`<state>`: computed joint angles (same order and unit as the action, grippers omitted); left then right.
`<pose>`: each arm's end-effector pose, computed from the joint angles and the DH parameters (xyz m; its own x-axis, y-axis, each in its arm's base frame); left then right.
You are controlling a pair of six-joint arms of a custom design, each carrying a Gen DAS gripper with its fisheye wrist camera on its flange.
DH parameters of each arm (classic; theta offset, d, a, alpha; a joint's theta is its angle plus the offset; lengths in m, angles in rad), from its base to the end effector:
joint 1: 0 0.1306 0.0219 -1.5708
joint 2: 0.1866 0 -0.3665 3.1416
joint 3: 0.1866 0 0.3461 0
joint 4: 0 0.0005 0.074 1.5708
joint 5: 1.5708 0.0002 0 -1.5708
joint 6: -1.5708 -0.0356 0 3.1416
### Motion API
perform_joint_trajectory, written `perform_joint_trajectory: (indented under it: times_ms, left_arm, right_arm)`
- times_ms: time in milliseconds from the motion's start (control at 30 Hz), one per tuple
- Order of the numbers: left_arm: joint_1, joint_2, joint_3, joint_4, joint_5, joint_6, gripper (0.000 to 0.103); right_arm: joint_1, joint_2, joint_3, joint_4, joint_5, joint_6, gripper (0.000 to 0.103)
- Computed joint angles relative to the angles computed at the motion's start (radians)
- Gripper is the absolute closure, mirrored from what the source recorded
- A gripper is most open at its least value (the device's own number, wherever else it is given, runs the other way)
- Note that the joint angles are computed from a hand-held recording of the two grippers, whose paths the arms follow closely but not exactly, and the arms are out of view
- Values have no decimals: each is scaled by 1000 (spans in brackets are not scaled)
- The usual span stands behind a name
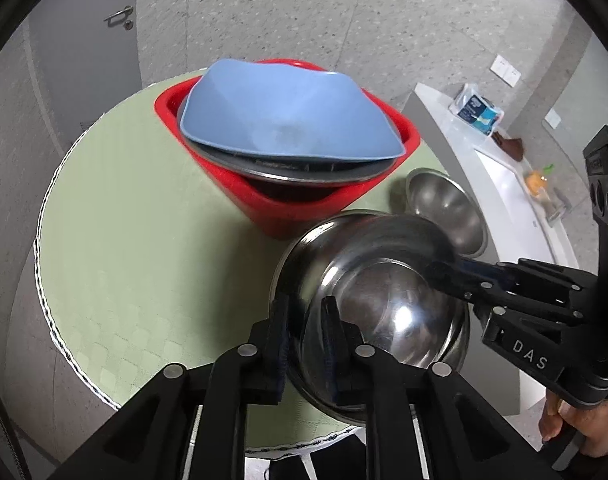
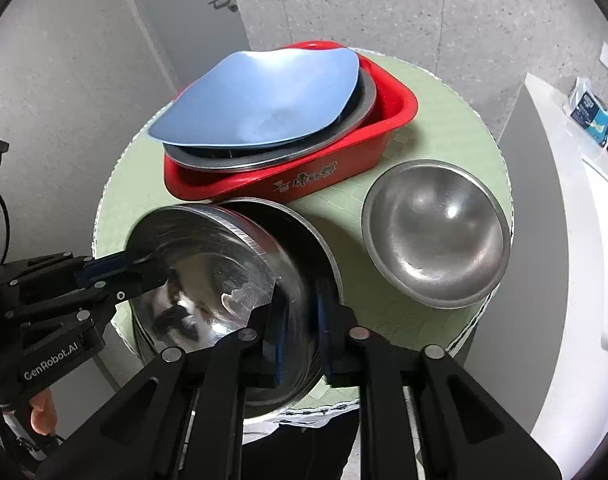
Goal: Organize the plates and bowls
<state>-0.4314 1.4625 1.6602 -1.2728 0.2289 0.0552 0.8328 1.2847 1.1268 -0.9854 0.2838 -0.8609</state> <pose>0.3974 -0.1924 0.4683 -0.8257 0.3209 -0.4639 0.4604 0.8586 -0.2255 0.2580 0.2681 0.3423 -0.8785 0.1162 -0.4635 0.0524 0.9875 0.1484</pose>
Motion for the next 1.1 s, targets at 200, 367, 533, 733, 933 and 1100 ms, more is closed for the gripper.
perform_joint_trajectory:
  times_ms: [200, 367, 533, 733, 933, 1100]
  left_arm:
    - [-7, -12, -23, 26, -8, 29, 84]
    - [-26, -61, -61, 81, -91, 80, 36]
    - [-72, -83, -38, 98, -188, 138, 34]
    - [-198, -52, 21, 105, -276, 199, 25]
    - [-313, 60, 117, 72, -339, 282, 24]
    - [-366, 201, 265, 0, -389, 336, 23]
  right_arm:
    - [-3, -3, 0, -3, -4, 16, 87]
    - [-19, -39, -18, 32, -14, 45, 69]
    - [-51, -108, -57, 82, -37, 80, 62]
    - [-162, -242, -140, 102, -38, 104, 51]
    - [-354, -298, -210, 112, -171, 207, 50]
    - [-461, -277, -237, 140, -288, 306, 50]
